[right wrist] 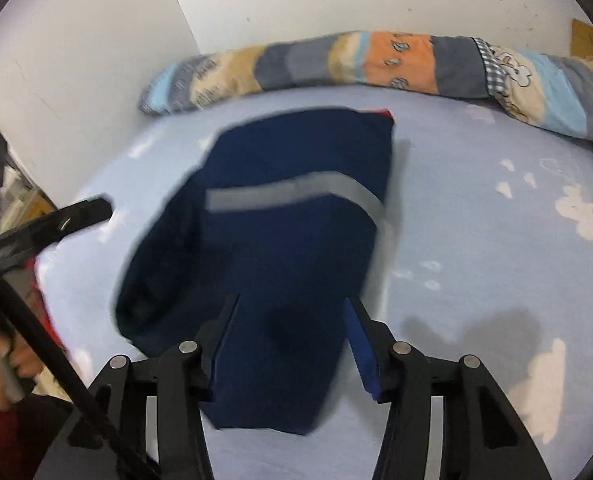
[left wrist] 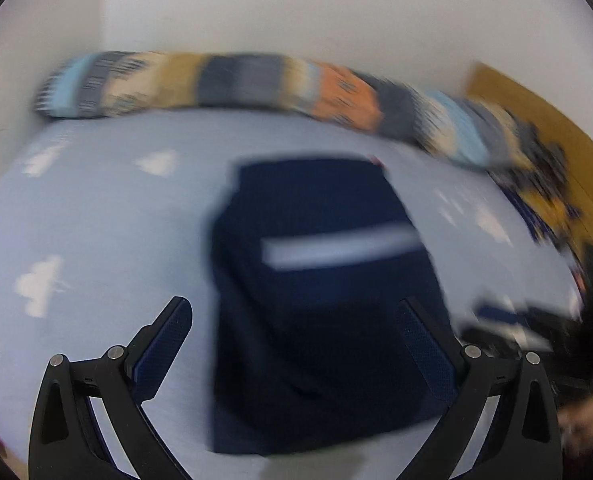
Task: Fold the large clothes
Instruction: 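Open the right gripper and withdraw both grippers from the folded jacket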
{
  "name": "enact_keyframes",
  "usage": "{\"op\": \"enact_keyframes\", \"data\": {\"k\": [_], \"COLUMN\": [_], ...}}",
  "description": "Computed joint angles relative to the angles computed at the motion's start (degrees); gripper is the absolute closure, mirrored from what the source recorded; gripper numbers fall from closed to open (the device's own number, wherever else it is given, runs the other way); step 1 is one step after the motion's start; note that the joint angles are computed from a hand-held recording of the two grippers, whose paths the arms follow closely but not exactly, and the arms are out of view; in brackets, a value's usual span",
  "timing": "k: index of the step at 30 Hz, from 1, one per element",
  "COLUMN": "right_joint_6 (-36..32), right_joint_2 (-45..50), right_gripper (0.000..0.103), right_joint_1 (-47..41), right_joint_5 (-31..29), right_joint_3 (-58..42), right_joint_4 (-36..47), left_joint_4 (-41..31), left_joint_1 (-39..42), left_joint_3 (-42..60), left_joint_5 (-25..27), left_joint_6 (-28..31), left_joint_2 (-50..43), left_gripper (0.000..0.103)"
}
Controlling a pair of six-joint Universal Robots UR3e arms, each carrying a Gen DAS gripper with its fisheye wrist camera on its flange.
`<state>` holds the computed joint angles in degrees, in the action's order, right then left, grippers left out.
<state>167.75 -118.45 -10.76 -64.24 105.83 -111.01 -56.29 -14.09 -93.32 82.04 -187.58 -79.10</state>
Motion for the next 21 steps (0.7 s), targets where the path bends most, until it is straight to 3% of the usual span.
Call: {"op": "enact_keyframes", "data": {"k": [2,6,8,10,15,18,20,21], "right_joint_6": [-0.2,0.0,0.3,-1.0,-2.2,-1.5,-0.5,-0.7], "right_joint_2": [-0.6,-1.7,-2.1,-2.9,-2.9,-1.5,-0.5,-0.2], "right_gripper": [0.047,0.047,0.047,0.047,0.047,0.047,0.047,0.054], "right_joint_1": [-0.6,-4.0,-3.9,-4.6,-4.0,-1.7,1.3,2.1], "right_joint_5": [-0.5,4.3,4.2,5.0,5.3,5.1,3.5,3.3], "right_joint_3": [0.4,-0.8,-1.3,-1.8,-2.2,-2.1,-1.5,-1.3], "right_joint_4": [0.4,3.4,3.4,4.7,5.7,4.3,1.5,1.0], "left_joint_4": [-0.2,-2.8,-4.7,-5.3,-5.8,-5.1,-4.9,-4.6], "left_joint_1": [-3.6,-11.6,-10.2,-5.4,3.5,10.6,14.9,15.0], "left_joint_3": [-0.1,1.2,-0.3,-4.0,-8.6,-9.9,-10.5,-10.6], "left_joint_5": [2.0,18.7,23.5,23.7,32.4,23.3,10.4,6.3], "left_joint_6": [1.4,3.3,2.0,2.5,-0.5,-1.3,-0.6,-0.1], "left_joint_2": [-2.2,-8.9,-8.8,-4.2,5.4,11.2,14.2,14.3], "left_gripper": [0.001,0.001,0.001,0.001,0.001,0.001,0.001,0.001]}}
